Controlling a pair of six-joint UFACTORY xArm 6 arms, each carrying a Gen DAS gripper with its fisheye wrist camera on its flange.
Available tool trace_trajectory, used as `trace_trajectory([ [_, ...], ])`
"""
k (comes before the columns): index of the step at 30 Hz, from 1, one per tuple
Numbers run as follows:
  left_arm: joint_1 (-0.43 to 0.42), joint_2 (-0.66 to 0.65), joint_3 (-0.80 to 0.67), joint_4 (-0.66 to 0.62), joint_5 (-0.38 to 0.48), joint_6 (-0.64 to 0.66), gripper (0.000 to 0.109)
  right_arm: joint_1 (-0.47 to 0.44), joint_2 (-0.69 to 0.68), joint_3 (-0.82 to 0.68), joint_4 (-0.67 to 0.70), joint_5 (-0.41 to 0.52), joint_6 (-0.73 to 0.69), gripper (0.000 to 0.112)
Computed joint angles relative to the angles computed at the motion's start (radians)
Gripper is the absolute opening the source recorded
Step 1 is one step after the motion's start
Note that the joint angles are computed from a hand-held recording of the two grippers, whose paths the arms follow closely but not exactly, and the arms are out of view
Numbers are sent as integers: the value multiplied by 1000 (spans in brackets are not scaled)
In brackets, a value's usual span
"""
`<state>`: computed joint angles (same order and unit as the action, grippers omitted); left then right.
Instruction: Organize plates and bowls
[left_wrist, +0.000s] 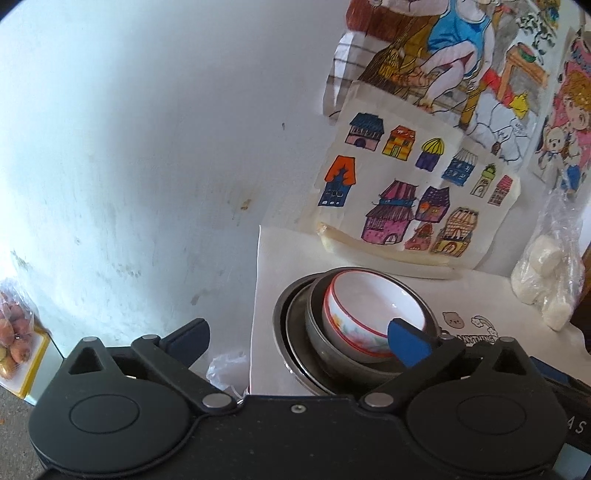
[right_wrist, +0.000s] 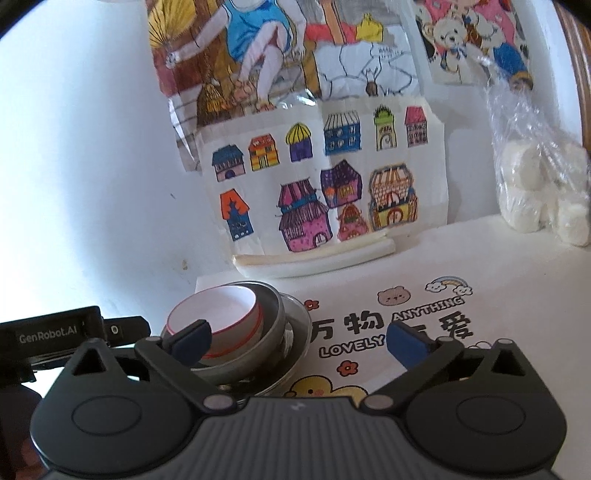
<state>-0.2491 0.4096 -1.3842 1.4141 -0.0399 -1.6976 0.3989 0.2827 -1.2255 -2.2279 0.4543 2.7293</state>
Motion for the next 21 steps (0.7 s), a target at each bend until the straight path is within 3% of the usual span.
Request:
trace_trajectory([
  [21, -59, -100, 18, 932, 20, -910, 102, 101, -151, 253, 92, 274, -36, 103],
])
